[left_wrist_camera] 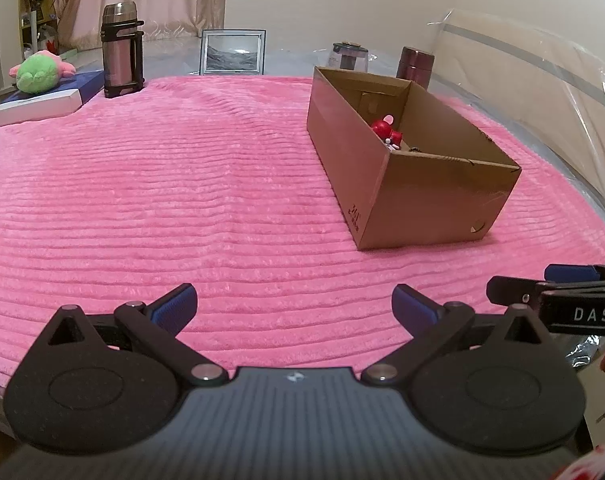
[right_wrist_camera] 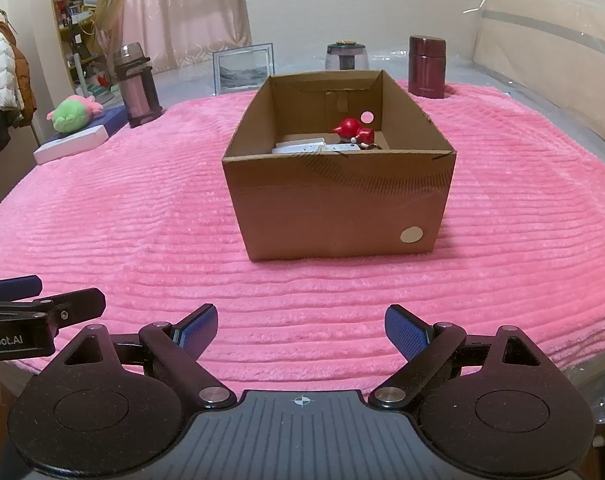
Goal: Organize rigid objects
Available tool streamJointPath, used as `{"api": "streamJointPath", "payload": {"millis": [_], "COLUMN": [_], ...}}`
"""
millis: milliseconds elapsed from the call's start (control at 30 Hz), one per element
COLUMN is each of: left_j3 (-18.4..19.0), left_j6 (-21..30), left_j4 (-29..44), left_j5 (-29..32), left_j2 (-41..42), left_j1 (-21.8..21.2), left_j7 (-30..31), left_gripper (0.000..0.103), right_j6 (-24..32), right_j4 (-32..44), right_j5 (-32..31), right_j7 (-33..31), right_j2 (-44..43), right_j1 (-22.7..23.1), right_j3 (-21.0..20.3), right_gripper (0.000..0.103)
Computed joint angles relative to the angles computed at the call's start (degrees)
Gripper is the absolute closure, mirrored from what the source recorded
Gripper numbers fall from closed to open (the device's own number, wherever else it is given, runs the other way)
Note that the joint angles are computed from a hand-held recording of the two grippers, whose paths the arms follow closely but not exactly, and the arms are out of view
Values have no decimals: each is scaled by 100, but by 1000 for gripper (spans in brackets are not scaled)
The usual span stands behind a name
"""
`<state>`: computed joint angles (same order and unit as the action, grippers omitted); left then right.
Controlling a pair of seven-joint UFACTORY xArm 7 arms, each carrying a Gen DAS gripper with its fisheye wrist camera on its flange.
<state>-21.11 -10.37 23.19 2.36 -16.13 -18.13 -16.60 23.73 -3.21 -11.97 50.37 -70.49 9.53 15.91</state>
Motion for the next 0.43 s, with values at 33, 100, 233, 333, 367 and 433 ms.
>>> {"api": "streamJointPath", "payload": {"millis": [33,100,233,333,367,433], "left_j3": [-1,-66,-91,89,226,255], "left_j6": [-7,-19,-46,-135,-131,-119], "left_j4": [0,6,1,-29,-26,-10], "left_j5": [2,0,-5,8,18,6], "left_j2": [2,10,20,47,60,75], "left_j1": [0,61,77,-91,-213,-230], "left_j7": [-1,5,11,0,-9,8], "left_gripper": [1,1,1,1,1,1], "right_j6": [-2,-4,-36,-40,-45,-63], "right_j4": [0,-2,11,10,7,3], "right_j5": [-4,-2,6,7,7,4], "right_j7": [-11,-13,-3,1,9,18], "right_j2": [2,0,60,68,66,80], "right_j1": [-3,-2,-11,-18,-20,-32], "right_j3": [-8,-15,-14,-10,-5,-1], "right_gripper": [15,15,15,15,15,15]}}
